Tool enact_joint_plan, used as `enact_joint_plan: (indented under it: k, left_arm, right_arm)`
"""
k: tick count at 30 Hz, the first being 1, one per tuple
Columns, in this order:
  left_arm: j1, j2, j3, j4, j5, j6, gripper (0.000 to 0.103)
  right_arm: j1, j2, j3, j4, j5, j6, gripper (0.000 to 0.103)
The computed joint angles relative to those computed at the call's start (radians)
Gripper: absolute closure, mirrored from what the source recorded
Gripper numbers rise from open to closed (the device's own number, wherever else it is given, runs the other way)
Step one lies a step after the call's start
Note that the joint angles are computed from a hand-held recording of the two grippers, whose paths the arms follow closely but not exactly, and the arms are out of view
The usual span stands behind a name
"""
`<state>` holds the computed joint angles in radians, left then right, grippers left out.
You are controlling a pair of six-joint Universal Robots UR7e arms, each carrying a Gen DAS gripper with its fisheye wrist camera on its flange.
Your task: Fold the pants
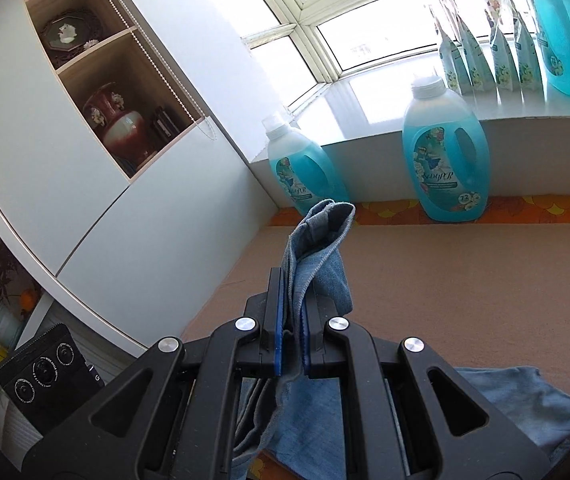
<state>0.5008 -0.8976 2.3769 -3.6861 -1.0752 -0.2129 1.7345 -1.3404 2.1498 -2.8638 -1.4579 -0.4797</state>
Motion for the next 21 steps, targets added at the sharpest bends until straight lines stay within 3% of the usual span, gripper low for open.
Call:
enact_joint_plan:
  k: [13,21]
  left_arm:
    - [0.059,0.28,-0.259,0.089,-0.279,-0.016,0.097]
    - [0.045,0.39,-0.379,0.195,-0.351,-0.008,0.098]
  right_arm:
    - [-0.336,-0.217,0.057,0.087,0.067,-0.117,0.096]
    - [-0.533,-0.252,0.045,0.132,0.112,-0.147,0.096]
